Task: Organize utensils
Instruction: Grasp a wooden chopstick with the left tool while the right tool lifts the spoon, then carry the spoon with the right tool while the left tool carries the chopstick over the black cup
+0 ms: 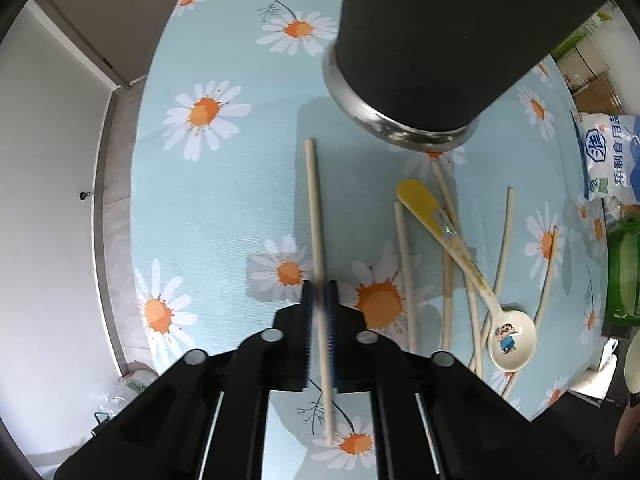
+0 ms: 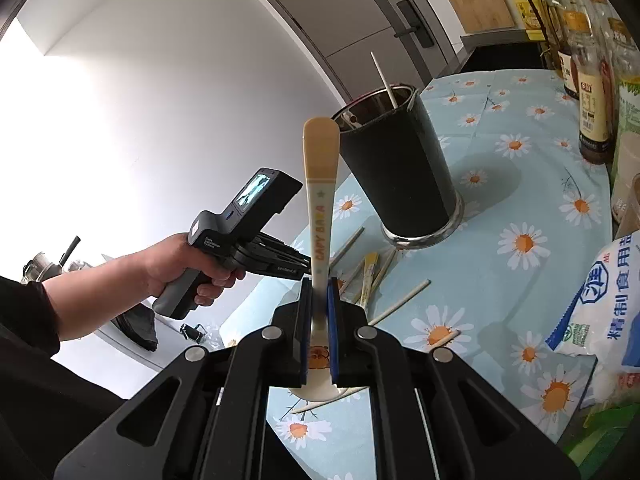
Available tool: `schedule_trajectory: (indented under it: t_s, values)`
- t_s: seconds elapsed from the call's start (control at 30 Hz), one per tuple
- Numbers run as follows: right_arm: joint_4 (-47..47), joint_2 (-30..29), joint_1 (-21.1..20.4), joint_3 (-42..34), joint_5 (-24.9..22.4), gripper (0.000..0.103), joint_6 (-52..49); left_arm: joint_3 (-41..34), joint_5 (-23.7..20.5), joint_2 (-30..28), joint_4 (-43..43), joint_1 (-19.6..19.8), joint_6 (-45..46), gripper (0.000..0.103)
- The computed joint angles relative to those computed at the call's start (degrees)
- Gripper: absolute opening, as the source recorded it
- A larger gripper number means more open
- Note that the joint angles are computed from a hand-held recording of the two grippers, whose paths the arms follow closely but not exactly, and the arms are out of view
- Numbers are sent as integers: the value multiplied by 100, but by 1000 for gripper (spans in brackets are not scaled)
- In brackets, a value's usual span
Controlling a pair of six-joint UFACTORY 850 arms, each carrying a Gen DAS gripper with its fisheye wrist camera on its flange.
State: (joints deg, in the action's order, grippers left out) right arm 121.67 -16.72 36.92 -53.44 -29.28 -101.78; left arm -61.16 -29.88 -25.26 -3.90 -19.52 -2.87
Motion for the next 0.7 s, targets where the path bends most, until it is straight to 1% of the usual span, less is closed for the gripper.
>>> schedule_trajectory:
  t_s: [0.1, 0.27, 0.47, 0.53, 0.6, 0.67, 0.7]
  values:
    - [-80, -67, -14, -66, -28, 8, 52, 54, 59, 18, -227, 72, 164, 4]
    - [-156, -166, -66, -169, -151, 8, 158, 151, 133, 96, -333, 111, 226, 3]
    - [-199, -249, -26, -329, -102, 8, 173, 321, 301, 354, -423, 195, 211, 3]
    - [-150, -273, -33, -354, -164, 8, 175, 476, 417, 533, -586, 235, 295, 3]
    - [-136, -297, -33, -388, -192, 8, 144, 632, 548, 701, -910, 281, 578, 3]
    - [31, -291, 43, -433, 40, 8, -115, 778, 727, 864, -1049, 293, 695, 3]
    - [43, -301, 57, -451, 62, 8, -155, 885, 845, 976, -1305, 323, 871, 3]
